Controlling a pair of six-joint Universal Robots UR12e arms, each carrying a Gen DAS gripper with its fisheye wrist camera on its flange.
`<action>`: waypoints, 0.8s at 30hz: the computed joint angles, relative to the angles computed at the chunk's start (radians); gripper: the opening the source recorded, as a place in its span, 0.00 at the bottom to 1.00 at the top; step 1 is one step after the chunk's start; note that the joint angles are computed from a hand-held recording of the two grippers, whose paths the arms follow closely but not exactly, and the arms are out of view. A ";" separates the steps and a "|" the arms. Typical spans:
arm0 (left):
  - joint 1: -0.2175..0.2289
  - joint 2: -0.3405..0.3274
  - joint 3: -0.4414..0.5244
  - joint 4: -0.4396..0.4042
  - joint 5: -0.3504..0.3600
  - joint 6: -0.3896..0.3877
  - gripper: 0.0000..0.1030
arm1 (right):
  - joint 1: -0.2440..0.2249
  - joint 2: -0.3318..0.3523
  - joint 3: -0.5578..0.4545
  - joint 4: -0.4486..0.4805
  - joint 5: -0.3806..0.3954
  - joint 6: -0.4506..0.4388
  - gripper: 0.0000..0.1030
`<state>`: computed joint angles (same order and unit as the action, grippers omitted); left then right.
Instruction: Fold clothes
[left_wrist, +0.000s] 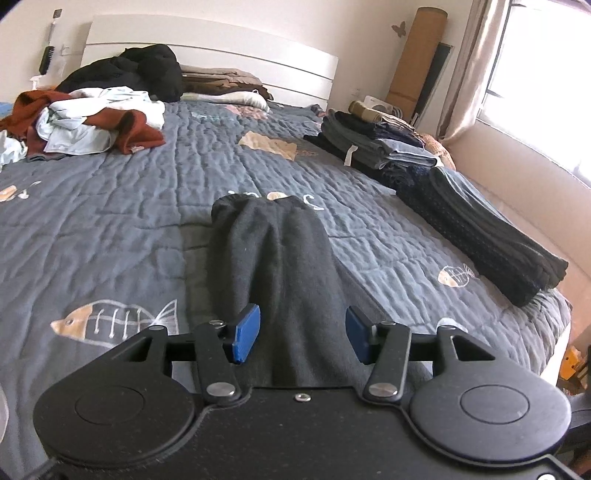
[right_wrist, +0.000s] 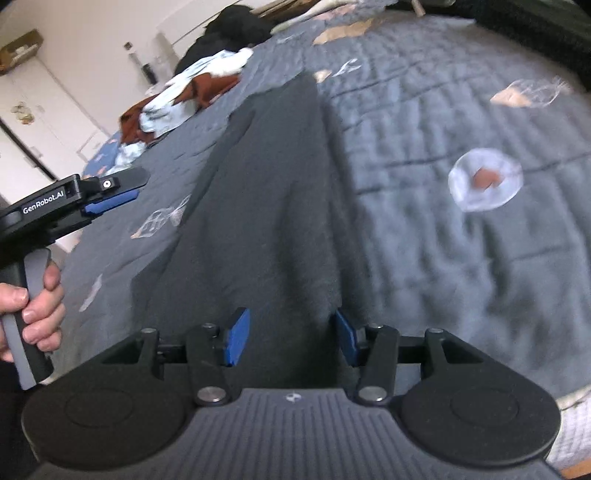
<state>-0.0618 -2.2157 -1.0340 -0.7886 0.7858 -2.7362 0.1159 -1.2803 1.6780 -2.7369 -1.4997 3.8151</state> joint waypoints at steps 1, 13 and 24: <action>0.002 0.007 -0.011 0.003 0.002 0.004 0.50 | 0.003 -0.001 0.001 0.011 -0.006 0.003 0.19; 0.062 0.026 -0.003 -0.212 -0.052 0.028 0.54 | -0.013 -0.085 0.102 -0.056 -0.029 0.146 0.02; 0.085 -0.043 0.114 -0.603 -0.211 0.000 0.50 | -0.009 -0.069 0.105 -0.208 -0.115 0.182 0.12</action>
